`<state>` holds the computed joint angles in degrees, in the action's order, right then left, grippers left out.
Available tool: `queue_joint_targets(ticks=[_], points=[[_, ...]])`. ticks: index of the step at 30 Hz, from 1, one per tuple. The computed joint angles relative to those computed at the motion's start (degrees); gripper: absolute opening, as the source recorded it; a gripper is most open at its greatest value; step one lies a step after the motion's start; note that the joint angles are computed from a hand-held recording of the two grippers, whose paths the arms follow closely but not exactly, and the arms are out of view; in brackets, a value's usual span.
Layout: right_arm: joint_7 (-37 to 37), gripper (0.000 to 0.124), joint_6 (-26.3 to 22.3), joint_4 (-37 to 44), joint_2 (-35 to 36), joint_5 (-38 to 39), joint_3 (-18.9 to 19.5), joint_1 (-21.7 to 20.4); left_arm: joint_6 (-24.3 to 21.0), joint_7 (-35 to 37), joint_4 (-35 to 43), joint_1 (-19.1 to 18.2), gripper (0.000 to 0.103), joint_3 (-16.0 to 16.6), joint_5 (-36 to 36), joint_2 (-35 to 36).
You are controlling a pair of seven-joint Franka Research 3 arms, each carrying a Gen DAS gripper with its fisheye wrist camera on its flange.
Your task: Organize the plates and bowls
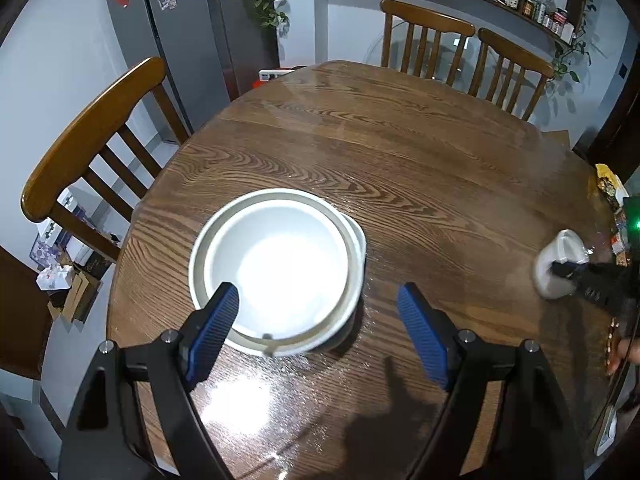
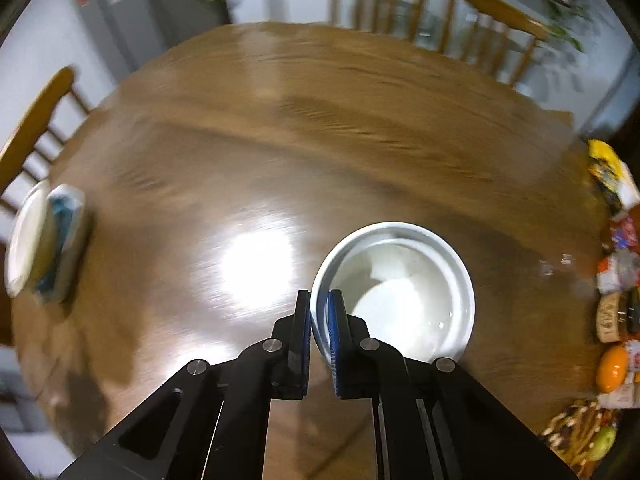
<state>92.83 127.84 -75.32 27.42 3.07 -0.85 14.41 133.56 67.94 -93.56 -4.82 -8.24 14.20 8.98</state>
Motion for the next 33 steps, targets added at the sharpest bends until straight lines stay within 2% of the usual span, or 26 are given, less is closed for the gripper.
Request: queue_joint_targets(ticks=[7,11,14,17,19,20,22,25,29,33], points=[[-8.3,0.01,-0.4,-2.7,-2.4,6.6,5.2,2.3,0.5,4.5,-2.3,-0.1,0.081,-1.1,-4.3,-1.2],[-8.8,0.01,1.0,-3.7,-3.5,4.0,4.1,5.0,0.5,5.4,-3.3,-0.5,0.081,-1.2,-4.7,-1.5],[-9.1,0.011,3.7,-7.4,-6.8,4.3,3.8,4.9,0.6,5.7,-3.7,-0.6,0.081,-1.2,-5.2,-1.6],[-6.1,0.021,6.4,-9.9,-9.1,1.7,2.5,5.2,1.3,5.5,-4.1,-0.5,0.081,-1.1,-6.0,-1.9],[-6.2,0.038,6.8,-9.7,-9.2,5.3,3.3,3.6,1.8,5.7,-4.3,0.1,0.081,-0.8,-7.5,-2.2],[-7.0,0.04,7.3,-9.7,-9.2,8.7,4.3,2.6,2.1,5.7,-4.4,0.6,0.081,-0.5,-8.2,-2.6],[-10.4,0.046,8.4,-8.5,-8.4,13.9,6.2,1.7,1.9,4.3,-4.4,1.5,0.081,0.5,-7.5,-3.1],[-10.1,0.052,9.6,-4.3,-5.1,15.8,6.8,3.0,1.2,0.5,-3.8,3.5,0.081,2.2,-6.0,-3.3],[-6.2,0.052,6.2,4.5,1.1,15.5,6.4,4.6,0.3,-2.1,-4.1,5.4,0.081,3.1,-3.9,-3.3],[-3.2,0.052,2.5,15.7,8.7,12.2,5.4,6.9,-1.1,-1.0,-3.1,6.5,0.072,3.1,-4.3,-1.6]])
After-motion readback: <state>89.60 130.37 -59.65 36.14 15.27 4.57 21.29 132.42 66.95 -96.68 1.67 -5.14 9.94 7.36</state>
